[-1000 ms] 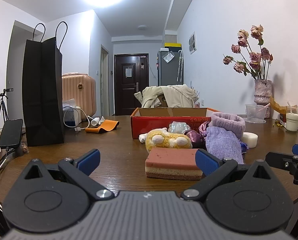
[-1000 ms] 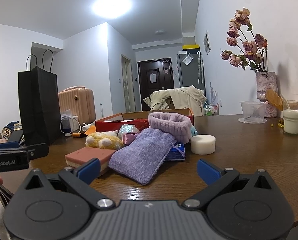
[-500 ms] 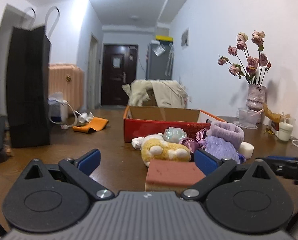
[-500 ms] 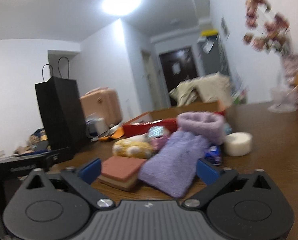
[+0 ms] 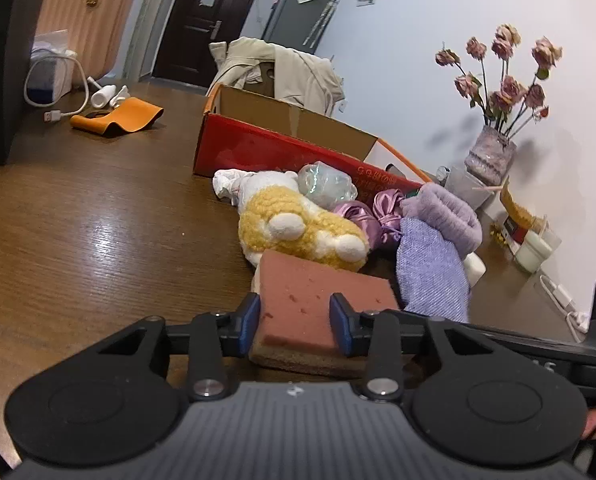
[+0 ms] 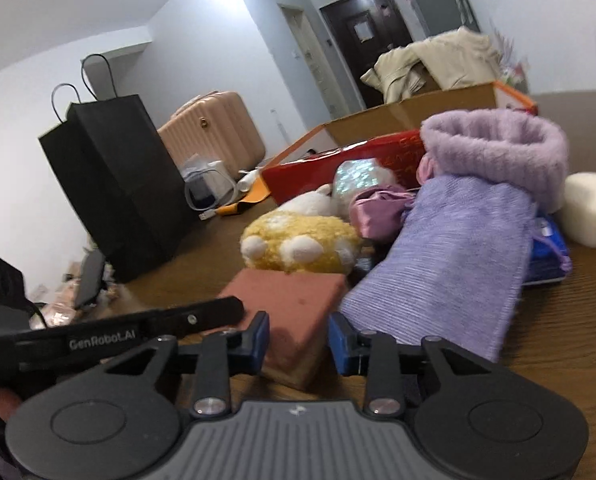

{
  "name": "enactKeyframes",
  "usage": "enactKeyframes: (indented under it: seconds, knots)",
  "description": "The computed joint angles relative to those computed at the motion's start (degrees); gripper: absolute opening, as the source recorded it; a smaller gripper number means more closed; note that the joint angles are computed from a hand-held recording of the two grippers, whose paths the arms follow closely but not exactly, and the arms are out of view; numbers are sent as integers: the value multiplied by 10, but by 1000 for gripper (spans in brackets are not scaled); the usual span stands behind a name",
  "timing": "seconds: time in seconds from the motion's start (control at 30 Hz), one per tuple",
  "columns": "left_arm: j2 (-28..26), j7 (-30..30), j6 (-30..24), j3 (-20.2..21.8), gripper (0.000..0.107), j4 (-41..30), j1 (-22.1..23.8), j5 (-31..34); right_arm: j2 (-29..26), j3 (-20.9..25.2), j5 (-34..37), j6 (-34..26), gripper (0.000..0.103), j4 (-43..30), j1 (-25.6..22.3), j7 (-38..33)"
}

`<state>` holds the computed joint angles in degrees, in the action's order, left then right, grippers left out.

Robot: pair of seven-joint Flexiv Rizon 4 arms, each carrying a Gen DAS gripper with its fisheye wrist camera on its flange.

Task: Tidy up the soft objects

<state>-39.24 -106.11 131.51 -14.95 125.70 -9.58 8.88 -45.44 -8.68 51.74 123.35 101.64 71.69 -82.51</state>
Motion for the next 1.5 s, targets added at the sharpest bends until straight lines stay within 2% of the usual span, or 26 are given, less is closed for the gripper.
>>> enactKeyframes:
  seconds: [0.17, 0.23, 0.3, 0.33, 0.37, 0.4, 0.47, 0.5, 0.53, 0.57, 0.6, 0.63, 0.67, 0.7, 0.73, 0.77, 0.8, 0.83, 0.93, 1.03, 1.07, 1.13, 1.23, 1.3, 1.4, 1.5]
  knots:
    - [44, -10, 31, -1, 37, -7, -4, 0, 43, 9, -31, 44, 32, 16, -16, -36]
    - [52, -14, 8, 1, 37, -53, -3, 12, 62, -6, -37, 27, 32, 2, -30, -74]
    - [46, -83, -44, 48, 37, -140, -26, 65, 67, -8, -65, 4, 31, -25, -66, -87]
    - [38, -116, -75, 59, 37, -186, -27, 93, 66, -12, -81, -22, 31, -45, -87, -84]
    - [26, -135, -110, 51, 37, -232, -15, 118, 62, -14, -100, -45, 31, -63, -107, -73]
    - [7, -133, -148, 24, 37, -279, 6, 130, 52, -19, -120, -76, 31, -92, -130, -54]
    - [-42, -118, -238, -65, 37, -372, 64, 149, 28, -40, -132, -152, 31, -155, -161, -37]
    - [-74, -68, -287, -99, 37, -419, 76, 118, 9, -63, -110, -206, 31, -201, -167, -44]
    - [-104, -40, -328, -113, 37, -465, 77, 98, -15, -71, -116, -250, 31, -248, -185, -30]
    - [-135, 21, -370, -119, 37, -512, 66, 39, -42, -90, -115, -297, 31, -295, -196, -5]
    - [-158, 44, -412, -105, 37, -559, 49, 5, -74, -100, -145, -339, 31, -341, -215, 40]
    - [-182, 95, -451, -73, 36, -605, 19, -68, -106, -91, -194, -377, 30, -388, -243, 95]
    - [-204, 126, -487, -28, 35, -652, -15, -134, -134, -88, -210, -414, 30, -435, -262, 125]
    - [-228, 141, -521, 18, 35, -699, -45, -181, -163, -67, -260, -450, 30, -481, -290, 169]
    - [-254, 151, -547, 54, 36, -745, -64, -199, -191, -60, -274, -482, 30, -528, -306, 185]
    - [-276, 127, -576, 73, 37, -790, -71, -180, -220, -37, -310, -511, 30, -575, -328, 212]
    - [-290, 95, -603, 75, 41, -820, -68, -139, -241, -31, -309, -543, 29, -613, -336, 210]
    - [-297, 99, -614, 75, 46, -832, -68, -136, -259, -44, -290, -574, 29, -648, -337, 207]
    - [-295, 133, -595, 67, 53, -816, -65, -158, -294, -43, -331, -610, 29, -701, -344, 230]
    - [-276, 167, -566, 61, 63, -782, -63, -181, -286, -30, -354, -607, 29, -689, -344, 239]
    - [-264, 167, -550, 63, 63, -764, -62, -178, -277, -32, -364, -596, 29, -673, -340, 244]
    - [-235, 170, -519, 73, 63, -719, -65, -184, -235, -35, -375, -547, 29, -597, -328, 245]
    - [-172, 186, -454, 65, 63, -619, -59, -187, -163, -51, -386, -471, 31, -480, -303, 236]
    - [-130, 199, -415, 62, 66, -562, -58, -186, -110, -59, -437, -410, 31, -389, -290, 263]
    - [-66, 209, -352, 64, 73, -468, -60, -179, -26, -144, -409, -336, 39, -249, -210, 244]
    - [-7, 204, -301, 96, 81, -388, -87, -180, 45, -210, -446, -268, 45, -116, -141, 267]
